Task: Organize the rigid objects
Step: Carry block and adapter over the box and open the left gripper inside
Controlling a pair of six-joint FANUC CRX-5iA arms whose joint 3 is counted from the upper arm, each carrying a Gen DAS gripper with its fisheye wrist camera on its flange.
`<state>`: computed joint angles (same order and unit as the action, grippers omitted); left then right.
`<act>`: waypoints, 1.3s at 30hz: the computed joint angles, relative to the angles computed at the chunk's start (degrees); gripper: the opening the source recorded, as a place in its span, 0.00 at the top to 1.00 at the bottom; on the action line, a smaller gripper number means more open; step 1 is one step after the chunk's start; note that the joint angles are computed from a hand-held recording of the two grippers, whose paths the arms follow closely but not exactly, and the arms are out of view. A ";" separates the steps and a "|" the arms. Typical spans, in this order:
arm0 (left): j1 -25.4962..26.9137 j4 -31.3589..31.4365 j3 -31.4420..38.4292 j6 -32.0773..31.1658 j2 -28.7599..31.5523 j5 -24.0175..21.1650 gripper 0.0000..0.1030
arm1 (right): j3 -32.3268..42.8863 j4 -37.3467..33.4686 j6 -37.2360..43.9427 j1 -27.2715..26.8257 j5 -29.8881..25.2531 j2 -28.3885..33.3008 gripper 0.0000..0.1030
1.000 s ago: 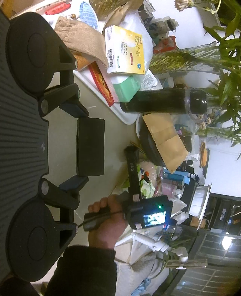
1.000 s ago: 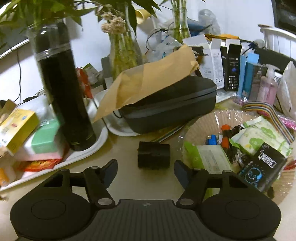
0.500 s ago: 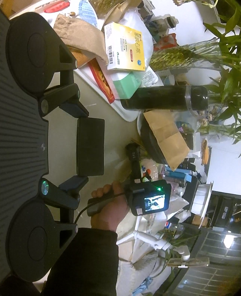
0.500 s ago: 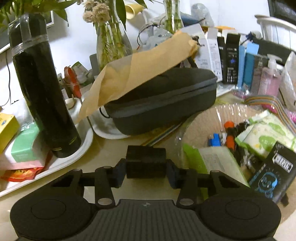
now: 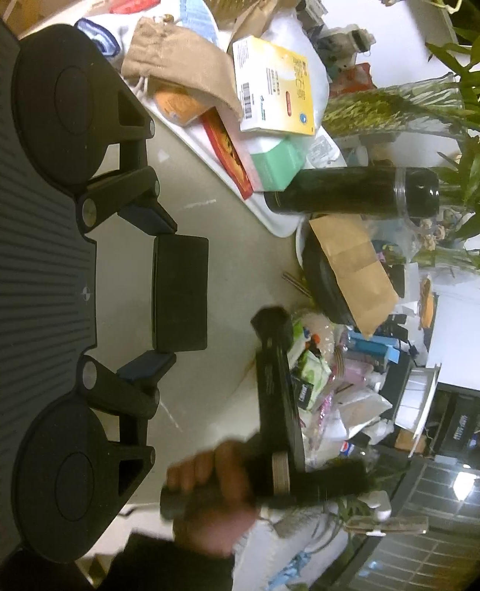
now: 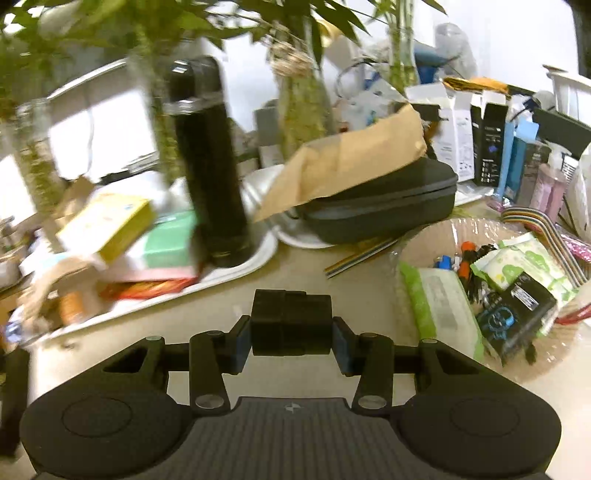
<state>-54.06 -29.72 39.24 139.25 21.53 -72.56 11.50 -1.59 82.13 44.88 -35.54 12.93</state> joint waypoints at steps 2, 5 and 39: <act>-0.66 -0.28 0.86 -0.21 0.25 -1.30 0.35 | -2.30 0.45 -0.28 0.68 -0.39 -3.06 0.53; -1.81 0.45 1.07 -0.35 0.02 -1.75 0.35 | -4.98 1.22 -2.22 1.47 -1.26 -7.14 0.53; -14.54 -9.24 6.83 2.07 -3.28 -15.18 0.35 | -29.18 30.53 -36.29 22.03 -11.14 -36.10 0.53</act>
